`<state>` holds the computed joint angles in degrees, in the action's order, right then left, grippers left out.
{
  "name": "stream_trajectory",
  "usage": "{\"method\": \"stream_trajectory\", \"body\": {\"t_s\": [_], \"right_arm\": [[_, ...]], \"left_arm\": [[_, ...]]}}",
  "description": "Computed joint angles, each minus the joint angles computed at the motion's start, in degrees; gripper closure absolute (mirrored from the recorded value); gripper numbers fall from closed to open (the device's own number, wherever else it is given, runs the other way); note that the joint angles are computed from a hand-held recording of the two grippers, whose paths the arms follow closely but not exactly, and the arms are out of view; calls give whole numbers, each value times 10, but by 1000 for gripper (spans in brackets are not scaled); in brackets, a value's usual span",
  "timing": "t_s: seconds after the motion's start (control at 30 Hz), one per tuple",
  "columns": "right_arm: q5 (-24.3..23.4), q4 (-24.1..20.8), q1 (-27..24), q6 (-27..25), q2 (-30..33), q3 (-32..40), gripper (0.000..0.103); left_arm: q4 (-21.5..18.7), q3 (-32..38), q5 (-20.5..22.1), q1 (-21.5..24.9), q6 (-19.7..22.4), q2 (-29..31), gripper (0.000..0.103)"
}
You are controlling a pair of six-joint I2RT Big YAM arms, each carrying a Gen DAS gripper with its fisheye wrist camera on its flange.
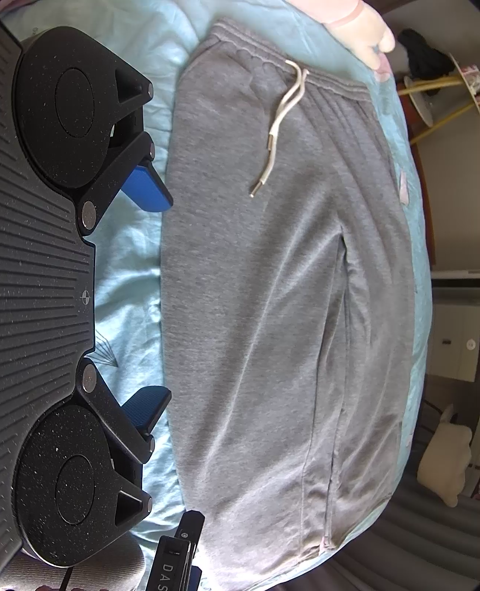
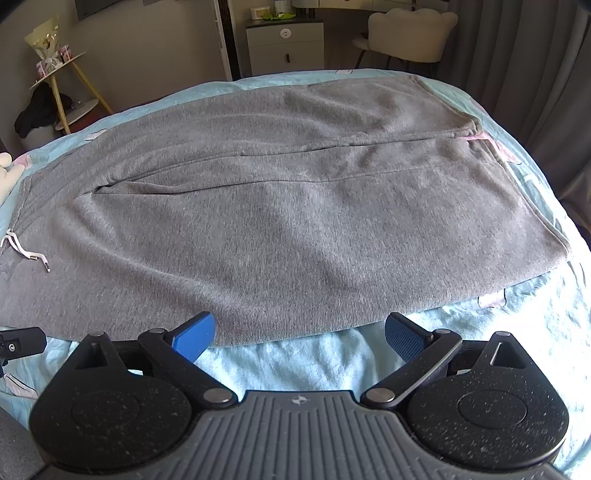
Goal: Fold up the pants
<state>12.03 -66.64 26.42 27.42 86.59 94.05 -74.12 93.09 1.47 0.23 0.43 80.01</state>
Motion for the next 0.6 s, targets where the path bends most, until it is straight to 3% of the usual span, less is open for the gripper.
{"method": "stream_trajectory", "body": {"t_s": [0.6], "right_arm": [[-6, 7, -1, -3, 4, -2, 4]], "left_arm": [[0, 0, 5, 7, -4, 9, 0]]}}
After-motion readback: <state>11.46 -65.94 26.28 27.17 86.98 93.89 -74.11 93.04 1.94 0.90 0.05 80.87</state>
